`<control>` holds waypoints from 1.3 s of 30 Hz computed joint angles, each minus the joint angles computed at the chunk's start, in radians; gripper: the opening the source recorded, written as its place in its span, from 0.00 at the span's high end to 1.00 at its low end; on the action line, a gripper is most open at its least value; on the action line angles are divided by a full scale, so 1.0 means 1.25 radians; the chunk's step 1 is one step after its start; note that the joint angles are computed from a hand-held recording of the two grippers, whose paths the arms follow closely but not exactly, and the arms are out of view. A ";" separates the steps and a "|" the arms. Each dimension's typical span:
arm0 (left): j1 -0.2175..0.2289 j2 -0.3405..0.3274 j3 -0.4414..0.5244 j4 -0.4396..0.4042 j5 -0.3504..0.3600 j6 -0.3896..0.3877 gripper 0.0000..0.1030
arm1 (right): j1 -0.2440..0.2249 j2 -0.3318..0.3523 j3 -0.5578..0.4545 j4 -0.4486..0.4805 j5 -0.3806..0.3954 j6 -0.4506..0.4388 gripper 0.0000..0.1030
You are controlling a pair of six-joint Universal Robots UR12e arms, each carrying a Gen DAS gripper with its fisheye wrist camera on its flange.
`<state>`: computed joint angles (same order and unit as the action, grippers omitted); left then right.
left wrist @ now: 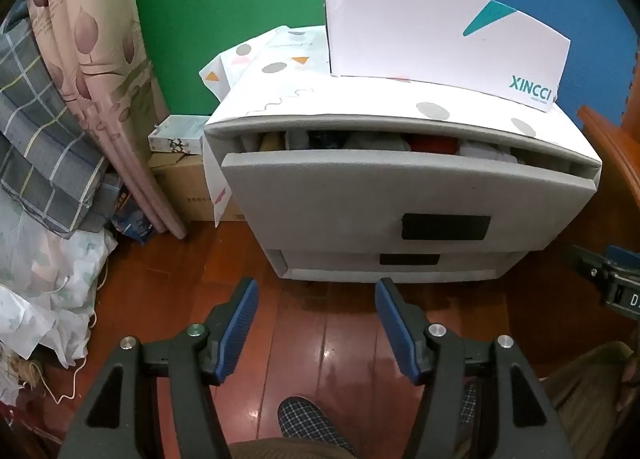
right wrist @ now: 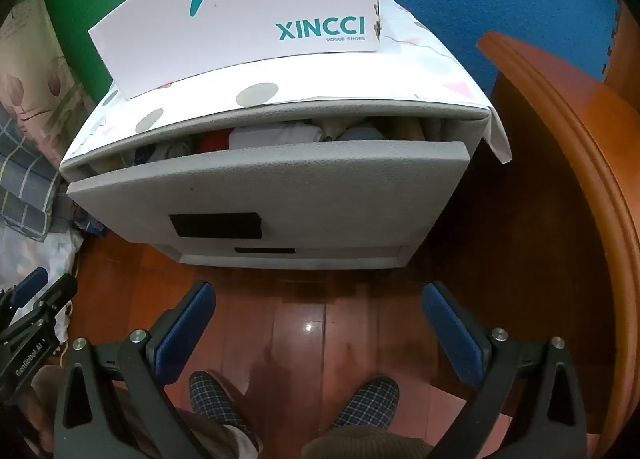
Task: Take underwear out of drawer
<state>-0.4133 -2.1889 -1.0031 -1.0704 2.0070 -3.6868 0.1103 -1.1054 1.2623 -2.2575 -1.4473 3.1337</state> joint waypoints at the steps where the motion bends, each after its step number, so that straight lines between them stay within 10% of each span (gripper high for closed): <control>1: 0.000 -0.003 0.004 -0.003 0.000 0.002 0.39 | 0.002 0.000 0.003 -0.010 -0.007 -0.003 0.01; 39: 0.004 0.011 -0.025 0.023 -0.010 -0.019 0.39 | -0.001 0.001 0.000 0.003 -0.002 -0.002 0.01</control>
